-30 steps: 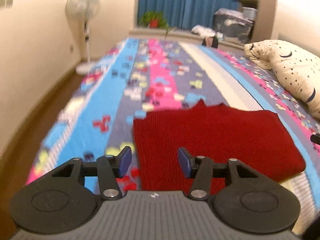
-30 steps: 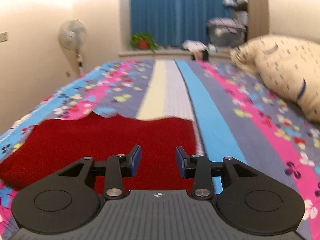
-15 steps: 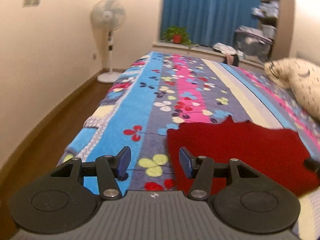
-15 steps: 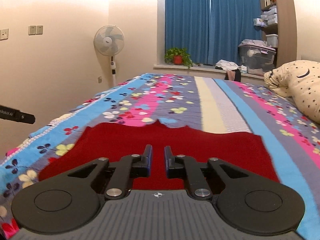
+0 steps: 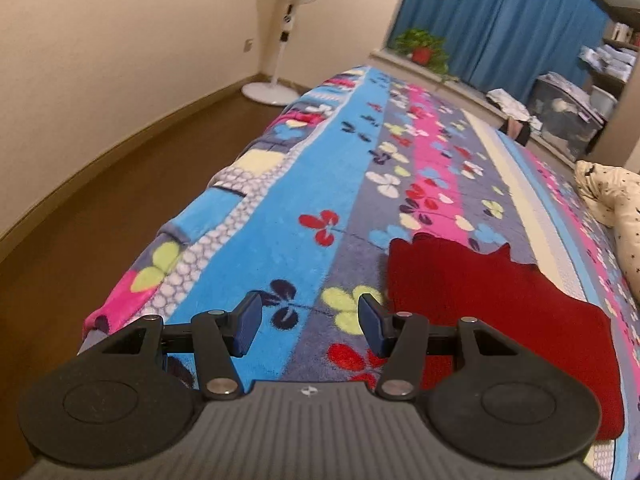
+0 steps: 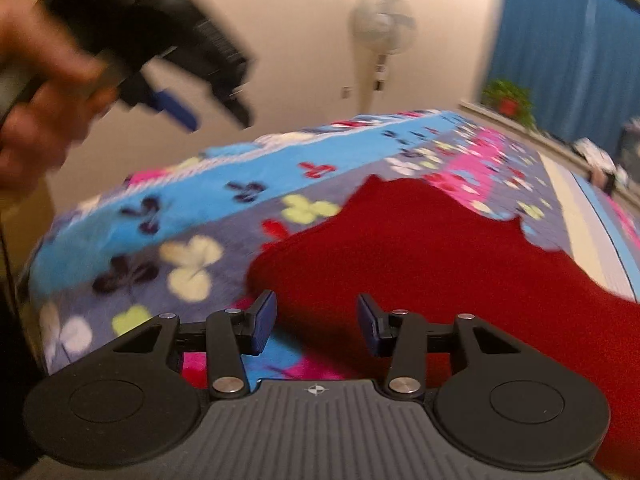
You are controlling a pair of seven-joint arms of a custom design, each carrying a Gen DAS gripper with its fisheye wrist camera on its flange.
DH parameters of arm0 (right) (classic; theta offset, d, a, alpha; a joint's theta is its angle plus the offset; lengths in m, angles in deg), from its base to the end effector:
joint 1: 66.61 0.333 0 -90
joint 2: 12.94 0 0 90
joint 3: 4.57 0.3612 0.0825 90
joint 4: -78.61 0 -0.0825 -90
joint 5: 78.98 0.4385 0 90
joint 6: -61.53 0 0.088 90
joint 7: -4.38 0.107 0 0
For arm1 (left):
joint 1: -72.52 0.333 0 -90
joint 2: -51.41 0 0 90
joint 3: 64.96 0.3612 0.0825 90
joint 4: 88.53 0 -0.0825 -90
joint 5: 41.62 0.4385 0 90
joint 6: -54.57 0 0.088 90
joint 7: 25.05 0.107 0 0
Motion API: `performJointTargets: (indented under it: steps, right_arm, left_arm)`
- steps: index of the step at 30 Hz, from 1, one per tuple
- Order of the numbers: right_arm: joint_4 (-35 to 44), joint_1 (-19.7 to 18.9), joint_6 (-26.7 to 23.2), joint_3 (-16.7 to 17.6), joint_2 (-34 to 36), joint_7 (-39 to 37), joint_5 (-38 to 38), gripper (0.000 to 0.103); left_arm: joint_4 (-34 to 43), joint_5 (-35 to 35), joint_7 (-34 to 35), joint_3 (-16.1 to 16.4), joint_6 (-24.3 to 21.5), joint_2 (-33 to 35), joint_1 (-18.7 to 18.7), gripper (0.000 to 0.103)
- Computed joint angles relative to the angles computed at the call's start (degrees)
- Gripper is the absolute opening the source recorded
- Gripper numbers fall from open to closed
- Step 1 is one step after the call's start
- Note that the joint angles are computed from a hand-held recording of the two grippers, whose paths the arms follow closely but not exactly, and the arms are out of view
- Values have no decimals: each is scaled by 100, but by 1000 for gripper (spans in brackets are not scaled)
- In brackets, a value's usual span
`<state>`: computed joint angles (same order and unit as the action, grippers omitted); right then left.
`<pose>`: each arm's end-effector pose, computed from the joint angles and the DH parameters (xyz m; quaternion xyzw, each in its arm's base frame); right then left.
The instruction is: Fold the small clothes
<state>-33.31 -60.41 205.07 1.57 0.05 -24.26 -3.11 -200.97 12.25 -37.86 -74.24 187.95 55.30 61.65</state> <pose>0.6692 0.1356 0.4060 -0.8743 0.1335 -0.1861 0.4279 0.6204 -0.2106 0.4975 -0.8654 0.3139 -0.2325 0.3140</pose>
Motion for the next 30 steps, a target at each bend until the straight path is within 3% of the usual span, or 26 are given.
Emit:
performJointTargets:
  steps: [6,14,18,25,30]
  right_arm:
    - [-64,134,419,124,85,-774,-35,49]
    - [81,317,1274,326,338,-2060,447,51]
    - [150,267,1270,375,409,-2516,680,52]
    - [72,229,1031,318,300,-2950,1027,19]
    - [141,169,610,181,173,-2429,1135,16]
  left_arm:
    - [263,-628,634,14,-348,235,-30,59]
    - [307,-708,780,75,-406,288,-94,59]
    - [294,-737,802,83,-411,273,-96,59]
    - [262,-760,783,84,-385,245,-80,59]
    - [263,-790,817,87,-255,256,-67,59]
